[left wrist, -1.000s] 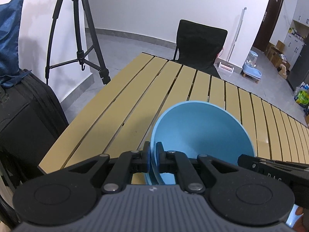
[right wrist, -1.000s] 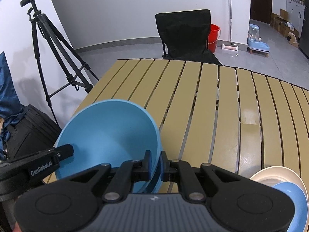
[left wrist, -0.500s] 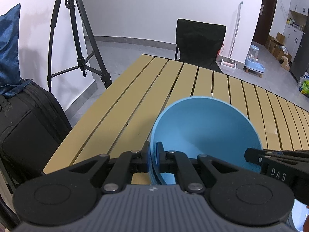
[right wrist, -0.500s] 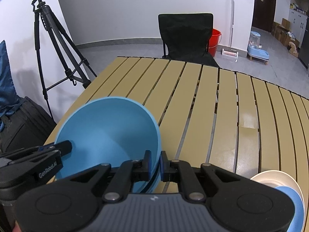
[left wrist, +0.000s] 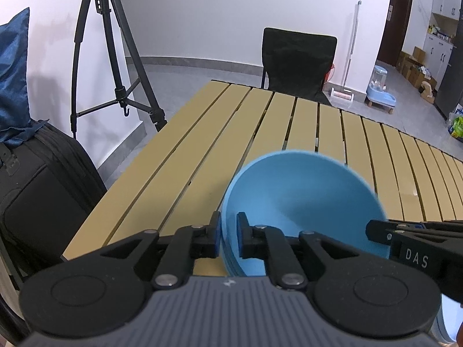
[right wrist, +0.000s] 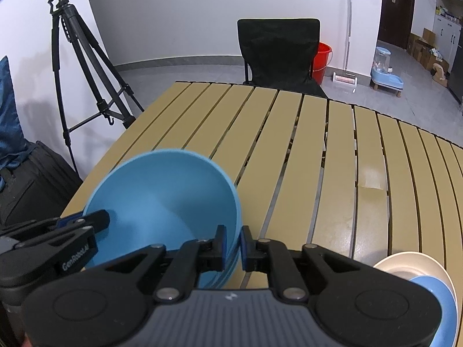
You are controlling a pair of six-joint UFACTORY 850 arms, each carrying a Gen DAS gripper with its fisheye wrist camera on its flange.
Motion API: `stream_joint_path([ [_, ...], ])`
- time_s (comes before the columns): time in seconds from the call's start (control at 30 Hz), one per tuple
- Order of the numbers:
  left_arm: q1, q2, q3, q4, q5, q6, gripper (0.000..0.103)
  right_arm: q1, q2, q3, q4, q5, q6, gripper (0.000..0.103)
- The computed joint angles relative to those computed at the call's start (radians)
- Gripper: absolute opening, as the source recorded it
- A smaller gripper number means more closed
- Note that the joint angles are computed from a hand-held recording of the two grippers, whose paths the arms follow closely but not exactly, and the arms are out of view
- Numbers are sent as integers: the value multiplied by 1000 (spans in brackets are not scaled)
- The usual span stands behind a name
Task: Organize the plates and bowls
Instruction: 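Lower the held bowl into the nested bowls with both grippers, then open both grippers to release the bowl, then withdraw both tools up from the three-bowl stack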
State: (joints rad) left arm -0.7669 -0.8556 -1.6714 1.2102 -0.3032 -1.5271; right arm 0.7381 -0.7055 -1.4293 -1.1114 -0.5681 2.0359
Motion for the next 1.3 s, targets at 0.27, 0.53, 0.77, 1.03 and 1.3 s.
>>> stream_joint_path([
  [0.27, 3, 51, 72, 271, 26, -294, 37, 9, 53, 82, -179, 20, 211, 16],
  [0.53, 8, 152, 236, 828, -20, -891, 85, 61, 129, 210, -420, -61, 470, 62],
  [0.77, -5, 240, 424, 1304, -144, -1339, 103, 156, 174, 318, -469, -240, 508, 97],
  [1.03, -45, 281, 522, 1405, -190, -1417, 103, 258, 209, 409, -314, -347, 489, 103],
  [1.3, -72, 311, 589, 1459, -187, -1467, 103, 343, 211, 449, -193, -393, 545, 103],
])
